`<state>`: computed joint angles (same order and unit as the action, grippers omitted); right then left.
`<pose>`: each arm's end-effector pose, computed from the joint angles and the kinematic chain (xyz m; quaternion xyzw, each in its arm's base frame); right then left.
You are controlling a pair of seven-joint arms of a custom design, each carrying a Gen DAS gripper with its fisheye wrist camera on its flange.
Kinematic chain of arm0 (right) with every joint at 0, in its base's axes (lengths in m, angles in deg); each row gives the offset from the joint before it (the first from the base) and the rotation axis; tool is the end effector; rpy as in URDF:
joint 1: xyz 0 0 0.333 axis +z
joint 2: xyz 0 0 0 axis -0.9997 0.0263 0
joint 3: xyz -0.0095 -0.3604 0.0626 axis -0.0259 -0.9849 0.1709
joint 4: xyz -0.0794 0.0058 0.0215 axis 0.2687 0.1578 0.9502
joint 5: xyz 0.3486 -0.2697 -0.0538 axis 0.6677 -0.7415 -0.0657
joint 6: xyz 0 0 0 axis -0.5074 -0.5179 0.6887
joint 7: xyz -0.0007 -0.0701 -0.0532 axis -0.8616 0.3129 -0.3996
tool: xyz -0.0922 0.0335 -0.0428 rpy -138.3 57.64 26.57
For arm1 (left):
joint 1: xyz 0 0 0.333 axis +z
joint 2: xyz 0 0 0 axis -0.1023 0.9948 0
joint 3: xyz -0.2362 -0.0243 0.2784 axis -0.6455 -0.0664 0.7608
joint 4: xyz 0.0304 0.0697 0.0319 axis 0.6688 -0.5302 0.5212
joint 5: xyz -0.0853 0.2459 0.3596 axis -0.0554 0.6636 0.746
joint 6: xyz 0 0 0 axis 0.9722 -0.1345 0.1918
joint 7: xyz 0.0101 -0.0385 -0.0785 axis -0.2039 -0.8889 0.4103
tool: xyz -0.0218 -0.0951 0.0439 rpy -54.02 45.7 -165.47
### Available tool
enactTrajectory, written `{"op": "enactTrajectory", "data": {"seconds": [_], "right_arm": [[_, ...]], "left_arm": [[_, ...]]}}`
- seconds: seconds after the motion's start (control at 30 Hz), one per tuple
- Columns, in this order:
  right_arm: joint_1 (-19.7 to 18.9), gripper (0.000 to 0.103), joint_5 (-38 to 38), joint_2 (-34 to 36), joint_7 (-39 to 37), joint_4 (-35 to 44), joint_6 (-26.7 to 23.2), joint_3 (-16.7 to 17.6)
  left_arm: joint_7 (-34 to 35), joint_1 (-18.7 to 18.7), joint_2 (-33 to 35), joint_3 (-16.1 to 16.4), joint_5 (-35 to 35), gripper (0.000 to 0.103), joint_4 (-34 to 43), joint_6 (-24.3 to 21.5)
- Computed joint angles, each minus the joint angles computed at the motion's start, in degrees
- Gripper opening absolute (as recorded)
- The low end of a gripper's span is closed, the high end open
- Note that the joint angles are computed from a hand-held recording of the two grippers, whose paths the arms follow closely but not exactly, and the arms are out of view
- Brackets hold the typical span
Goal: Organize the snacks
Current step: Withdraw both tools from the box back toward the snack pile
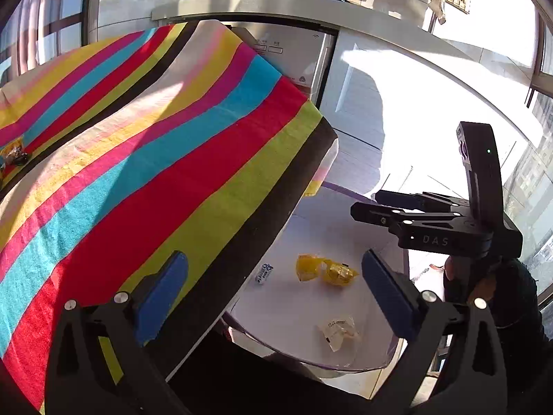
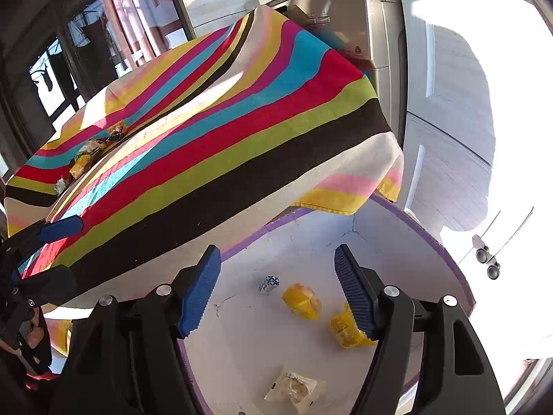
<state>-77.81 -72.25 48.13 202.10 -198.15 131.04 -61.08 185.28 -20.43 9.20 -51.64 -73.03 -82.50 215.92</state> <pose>0.3888 0.1952 0.5227 -0.5986 0.6853 -0.1889 0.3693 0.4443 -0.0965 0.5991 -0.4296 0.8129 -0.3779 0.1085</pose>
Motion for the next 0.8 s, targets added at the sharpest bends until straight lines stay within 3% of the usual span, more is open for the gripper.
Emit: {"op": "enactTrajectory", "data": {"seconds": [0.07,0.13,0.2,0.27,0.37,0.47,0.5,0.7,0.8], "right_arm": [[2.10,0.071,0.56,1.33,-1.15,0.30,3.07,-0.69],[4.31,0.082,1.66,2.84,-1.96,0.79,6.71,-1.25],[12.43,0.086,4.50,5.32,-6.45,2.45,8.12,-6.85],[16.33,0.087,6.17,7.57,-10.08,5.14,7.20,-8.29],[17.51,0.087,6.31,11.37,-14.70,10.44,3.70,-6.43],[12.74,0.087,1.68,15.03,-14.27,15.58,1.59,-0.21],[12.60,0.087,0.93,16.54,-14.52,17.45,0.75,0.36],[15.04,0.087,-0.73,26.45,-18.23,29.44,-4.17,-0.46],[15.93,0.087,-2.86,32.53,-18.88,37.03,-5.67,-1.39]], "left_arm": [[-2.41,2.49,-0.40,0.66,1.24,0.100,-0.08,0.43],[-4.76,5.26,-0.88,1.48,2.79,0.100,-0.39,1.40],[-7.99,8.36,-0.86,2.01,4.81,0.100,-0.58,2.71],[-11.59,11.40,-0.46,2.88,6.64,0.100,-0.47,3.65],[-15.38,15.13,1.11,5.32,8.56,0.100,1.04,3.07],[-18.75,19.48,4.50,5.92,12.18,0.100,3.84,2.89],[-20.24,21.14,5.86,5.66,13.82,0.101,4.80,3.32],[-29.27,29.68,13.72,5.26,22.01,0.101,10.45,6.24],[-31.02,31.42,15.55,5.67,23.09,0.101,11.85,8.80]]}}
